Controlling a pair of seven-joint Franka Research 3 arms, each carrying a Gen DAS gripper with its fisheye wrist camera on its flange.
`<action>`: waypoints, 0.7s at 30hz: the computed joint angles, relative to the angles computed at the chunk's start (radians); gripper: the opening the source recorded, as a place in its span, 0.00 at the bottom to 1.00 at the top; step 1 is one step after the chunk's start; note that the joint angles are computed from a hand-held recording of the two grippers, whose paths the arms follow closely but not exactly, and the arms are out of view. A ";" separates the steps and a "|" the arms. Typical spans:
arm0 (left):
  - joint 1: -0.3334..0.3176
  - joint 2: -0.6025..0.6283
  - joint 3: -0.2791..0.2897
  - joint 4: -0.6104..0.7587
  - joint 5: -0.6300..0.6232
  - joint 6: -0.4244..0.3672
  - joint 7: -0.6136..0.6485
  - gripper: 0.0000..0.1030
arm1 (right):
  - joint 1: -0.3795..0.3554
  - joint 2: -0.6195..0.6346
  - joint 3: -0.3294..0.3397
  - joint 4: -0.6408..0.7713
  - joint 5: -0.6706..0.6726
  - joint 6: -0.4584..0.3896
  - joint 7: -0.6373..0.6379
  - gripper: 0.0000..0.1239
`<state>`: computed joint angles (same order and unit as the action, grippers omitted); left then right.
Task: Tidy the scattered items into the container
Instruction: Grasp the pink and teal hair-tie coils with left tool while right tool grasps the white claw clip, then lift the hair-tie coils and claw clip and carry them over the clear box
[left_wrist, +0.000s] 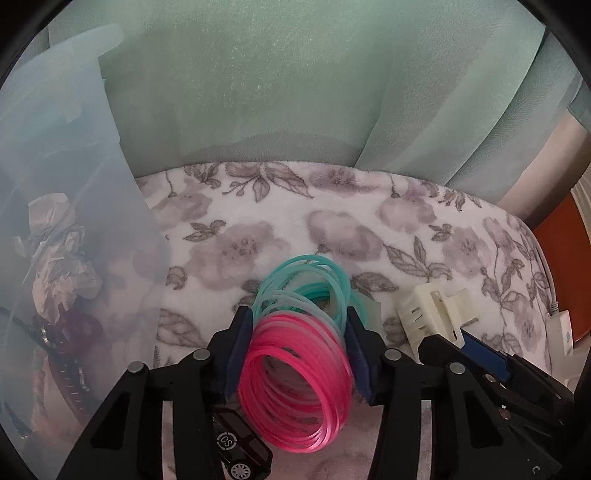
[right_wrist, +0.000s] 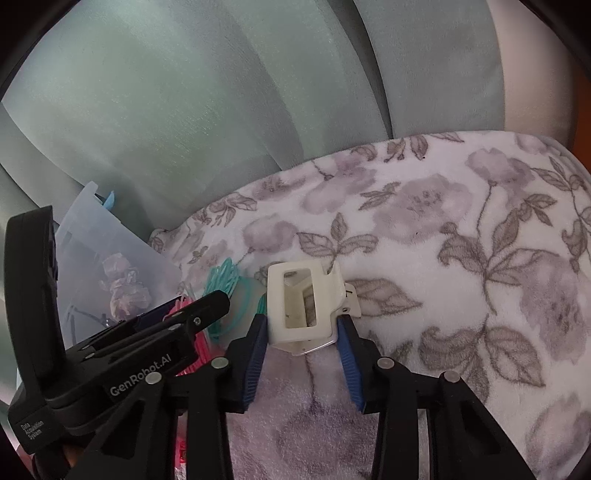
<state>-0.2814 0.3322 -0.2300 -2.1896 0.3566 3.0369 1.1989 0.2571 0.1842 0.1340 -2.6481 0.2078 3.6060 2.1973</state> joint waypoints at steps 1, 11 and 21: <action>0.003 -0.005 -0.005 -0.006 -0.002 0.002 0.002 0.44 | -0.002 -0.009 0.003 -0.010 -0.004 0.006 0.008 0.33; 0.100 -0.133 -0.109 -0.147 -0.097 0.045 0.089 0.19 | 0.107 -0.187 0.011 -0.177 0.164 0.042 0.036 0.33; 0.261 -0.320 -0.360 -0.276 -0.740 0.001 0.601 0.09 | 0.223 -0.381 0.129 -0.302 0.541 0.029 -0.072 0.33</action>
